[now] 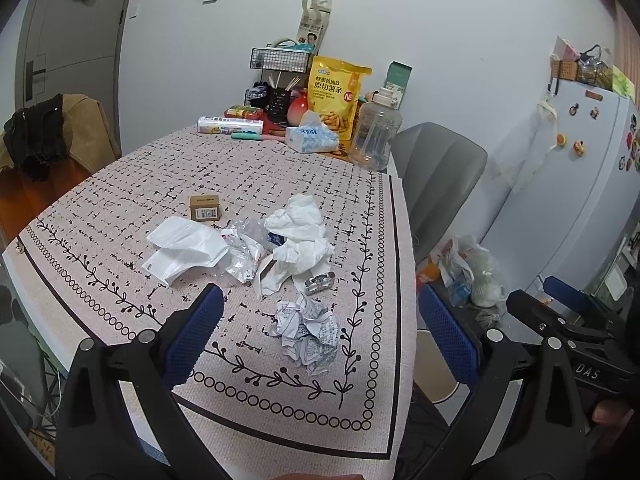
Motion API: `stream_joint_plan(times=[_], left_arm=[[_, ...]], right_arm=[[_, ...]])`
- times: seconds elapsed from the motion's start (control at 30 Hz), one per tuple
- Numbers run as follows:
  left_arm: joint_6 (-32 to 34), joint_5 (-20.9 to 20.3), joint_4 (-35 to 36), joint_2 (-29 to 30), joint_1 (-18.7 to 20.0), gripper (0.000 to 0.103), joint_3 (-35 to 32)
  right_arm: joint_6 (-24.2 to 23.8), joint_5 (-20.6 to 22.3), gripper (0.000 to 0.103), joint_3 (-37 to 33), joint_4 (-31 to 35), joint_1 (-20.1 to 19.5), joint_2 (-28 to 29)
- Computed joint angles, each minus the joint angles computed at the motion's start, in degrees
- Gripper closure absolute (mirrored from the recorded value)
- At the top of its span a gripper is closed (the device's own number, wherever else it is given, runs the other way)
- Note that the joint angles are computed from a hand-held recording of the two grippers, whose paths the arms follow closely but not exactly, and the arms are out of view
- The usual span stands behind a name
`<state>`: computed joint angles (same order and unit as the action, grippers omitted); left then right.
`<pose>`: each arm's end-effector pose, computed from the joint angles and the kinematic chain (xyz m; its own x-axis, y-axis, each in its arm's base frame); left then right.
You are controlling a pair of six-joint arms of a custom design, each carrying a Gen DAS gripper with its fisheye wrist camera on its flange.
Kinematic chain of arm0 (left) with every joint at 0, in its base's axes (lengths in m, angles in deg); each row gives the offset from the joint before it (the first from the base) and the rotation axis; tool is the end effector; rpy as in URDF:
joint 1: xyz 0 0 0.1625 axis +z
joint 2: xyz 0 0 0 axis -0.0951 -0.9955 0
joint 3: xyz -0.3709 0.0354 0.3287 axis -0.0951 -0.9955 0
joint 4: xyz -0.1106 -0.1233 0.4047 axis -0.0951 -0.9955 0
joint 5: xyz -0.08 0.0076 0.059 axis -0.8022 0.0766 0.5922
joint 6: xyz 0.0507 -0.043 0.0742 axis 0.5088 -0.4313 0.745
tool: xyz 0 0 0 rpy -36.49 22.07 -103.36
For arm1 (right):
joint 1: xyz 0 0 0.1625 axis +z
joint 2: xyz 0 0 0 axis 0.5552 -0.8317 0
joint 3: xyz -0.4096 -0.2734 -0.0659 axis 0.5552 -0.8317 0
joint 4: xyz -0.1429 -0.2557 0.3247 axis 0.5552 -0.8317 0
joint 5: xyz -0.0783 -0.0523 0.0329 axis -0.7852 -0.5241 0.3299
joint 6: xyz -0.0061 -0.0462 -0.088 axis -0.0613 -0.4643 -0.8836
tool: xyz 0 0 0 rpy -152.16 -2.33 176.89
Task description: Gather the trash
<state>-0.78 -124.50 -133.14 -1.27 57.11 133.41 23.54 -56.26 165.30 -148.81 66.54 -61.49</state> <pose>-0.3052 -0.6883 0.1489 -0.8051 0.3249 -0.4963 0.5823 0.5926 -0.5566 0.1921 -0.6382 0.2877 -0.7635 0.1403 0.6304 -0.4700 0.5486 -0.6914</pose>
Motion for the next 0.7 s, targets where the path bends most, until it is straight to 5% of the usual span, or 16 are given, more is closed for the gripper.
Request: stream_joint_plan(times=[0.7], left_arm=[[0.3,2.5,-0.2,0.7,-0.1,0.006,-0.7]], right_arm=[[1.3,0.4,0.008,-0.5,2.1,-0.6,0.1]])
